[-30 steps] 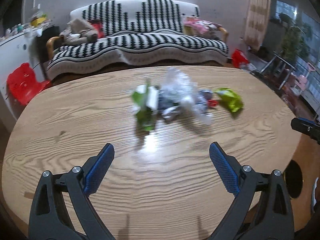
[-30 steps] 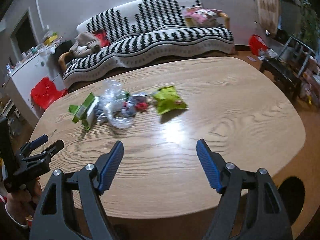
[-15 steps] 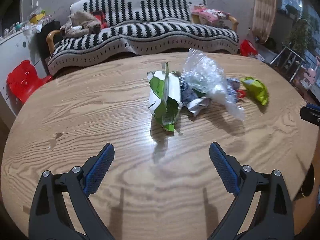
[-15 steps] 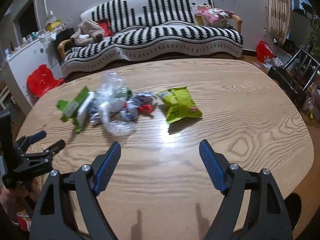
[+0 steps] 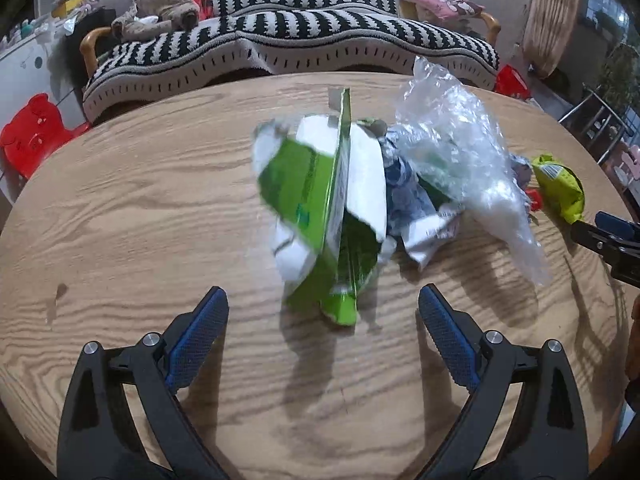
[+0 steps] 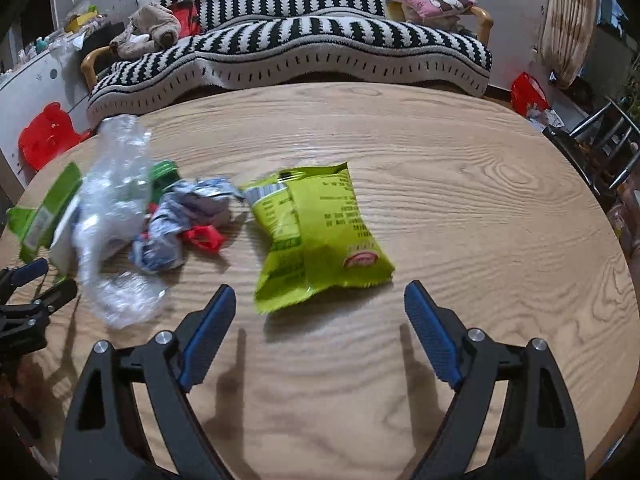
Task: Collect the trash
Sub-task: 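Grasp the green-white carton with the left tool while the right tool grasps the yellow-green snack bag, then carry the carton and snack bag over the black bin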
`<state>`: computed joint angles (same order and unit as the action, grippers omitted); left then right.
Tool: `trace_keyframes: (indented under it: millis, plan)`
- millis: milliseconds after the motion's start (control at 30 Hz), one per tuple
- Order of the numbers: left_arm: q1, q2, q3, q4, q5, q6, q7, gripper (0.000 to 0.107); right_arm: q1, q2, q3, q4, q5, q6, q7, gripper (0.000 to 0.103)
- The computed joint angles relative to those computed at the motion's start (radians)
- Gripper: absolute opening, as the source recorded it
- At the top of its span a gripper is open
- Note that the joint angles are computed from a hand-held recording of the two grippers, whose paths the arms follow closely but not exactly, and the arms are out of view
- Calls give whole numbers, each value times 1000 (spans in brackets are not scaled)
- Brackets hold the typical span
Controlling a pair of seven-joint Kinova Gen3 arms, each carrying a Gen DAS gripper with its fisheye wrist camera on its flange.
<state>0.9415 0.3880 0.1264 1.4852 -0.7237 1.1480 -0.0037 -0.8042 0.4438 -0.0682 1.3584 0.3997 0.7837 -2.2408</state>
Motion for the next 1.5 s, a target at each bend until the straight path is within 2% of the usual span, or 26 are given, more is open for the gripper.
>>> trace_keyframes:
  millis: [267, 333, 433, 500, 533, 633, 667, 700, 733, 967, 1100, 1267, 1500]
  plan:
    - [-26, -6, -12, 5, 0, -15, 28, 92, 73, 75, -27, -107, -110, 5, 125, 83]
    - [-33, -7, -13, 5, -3, -18, 25, 89, 67, 89, -19, -127, -117, 20, 142, 78]
    - [-27, 2, -16, -9, -16, 8, 27, 68, 42, 86, 0, -120, -103, 15, 142, 74]
    - [-18, 6, -19, -16, -26, 28, 35, 40, 38, 75, 3, -103, -102, 1, 141, 71]
    - [-18, 6, -18, -17, -27, 34, 33, 36, 31, 71, 8, -97, -96, -2, 135, 56]
    - [-8, -6, -12, -8, -35, 45, 47, 28, 36, 52, 2, -79, -112, 1, 124, 47]
    - [-8, -10, -8, -7, -33, 49, 45, 19, 41, 41, -2, -64, -119, -6, 122, 44]
    - [-9, -17, -4, -5, -28, 52, 43, 18, 39, 29, -2, -49, -118, -6, 115, 37]
    - [-6, -22, -1, -2, -28, 57, 49, 18, 34, 19, 1, -36, -113, -4, 104, 20]
    - [31, -87, 40, 31, -46, 120, 122, 16, 29, -107, -23, 120, -89, -25, 18, 21]
    - [62, -114, 80, 32, -63, 178, 160, 16, 4, -200, -44, 196, -27, -13, -77, 21]
    - [108, -116, 121, -7, -66, 244, 203, 16, -8, -314, -109, 285, 50, 2, -198, 21]
    - [191, -61, 128, -111, -87, 305, 184, 16, 19, -442, -222, 379, 114, 37, -344, 21]
